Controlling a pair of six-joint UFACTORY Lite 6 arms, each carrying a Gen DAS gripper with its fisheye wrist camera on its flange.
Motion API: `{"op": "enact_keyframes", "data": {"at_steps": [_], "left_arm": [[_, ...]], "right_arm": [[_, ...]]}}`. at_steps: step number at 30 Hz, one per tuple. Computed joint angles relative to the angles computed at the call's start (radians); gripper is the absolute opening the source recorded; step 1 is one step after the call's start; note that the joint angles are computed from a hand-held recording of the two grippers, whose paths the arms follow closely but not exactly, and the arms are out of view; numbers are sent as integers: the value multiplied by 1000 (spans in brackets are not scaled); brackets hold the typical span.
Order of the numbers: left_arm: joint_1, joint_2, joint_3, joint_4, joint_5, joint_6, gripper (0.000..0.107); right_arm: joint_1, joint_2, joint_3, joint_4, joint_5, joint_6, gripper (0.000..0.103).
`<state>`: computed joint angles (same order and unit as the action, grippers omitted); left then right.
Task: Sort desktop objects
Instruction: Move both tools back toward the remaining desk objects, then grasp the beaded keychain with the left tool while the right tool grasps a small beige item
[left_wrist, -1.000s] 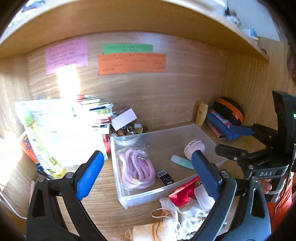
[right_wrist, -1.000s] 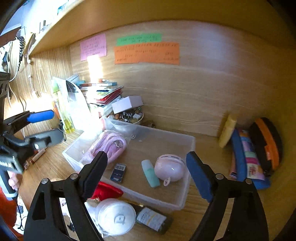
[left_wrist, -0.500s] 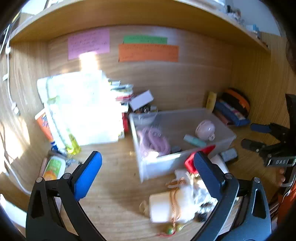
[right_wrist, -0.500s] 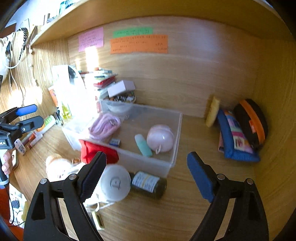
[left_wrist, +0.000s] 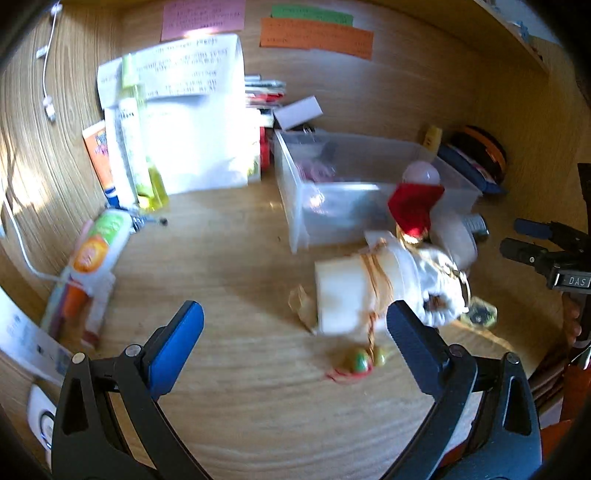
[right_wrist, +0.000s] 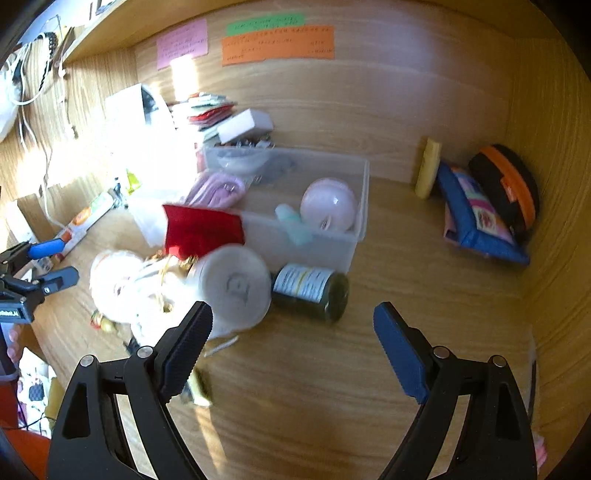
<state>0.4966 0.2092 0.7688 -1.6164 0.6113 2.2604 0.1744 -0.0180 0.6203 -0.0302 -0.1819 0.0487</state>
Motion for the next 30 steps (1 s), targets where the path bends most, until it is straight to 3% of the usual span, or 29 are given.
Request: {"op": "enact_keyframes", "data": {"at_steps": [7, 11, 19, 21, 25, 28, 30], "left_arm": [[-34, -23, -100, -108, -1, 145, 99], [-55, -28, -126, -129, -2, 176, 83], [-109, 34, -104, -166, -57, 178, 71], [-115, 53, -94, -153, -64, 161, 61], [-117, 41, -127, -225, -56, 245, 52], [-113, 34, -140, -231, -44, 261, 35], [-116, 29, -148, -259, -49, 290, 24]], "right_arm": [[67, -2, -88, -73, -48, 49, 85], [106, 20, -103, -130, -52, 100, 77], [153, 87, -85, -195, -73, 159, 61], [150, 112, -69, -238, -77, 201, 51], [132, 155, -42, -364, -75, 319, 36], [140, 161, -40, -341, -78, 304, 30], [129, 154, -48, -416, -86, 372, 23]]}}
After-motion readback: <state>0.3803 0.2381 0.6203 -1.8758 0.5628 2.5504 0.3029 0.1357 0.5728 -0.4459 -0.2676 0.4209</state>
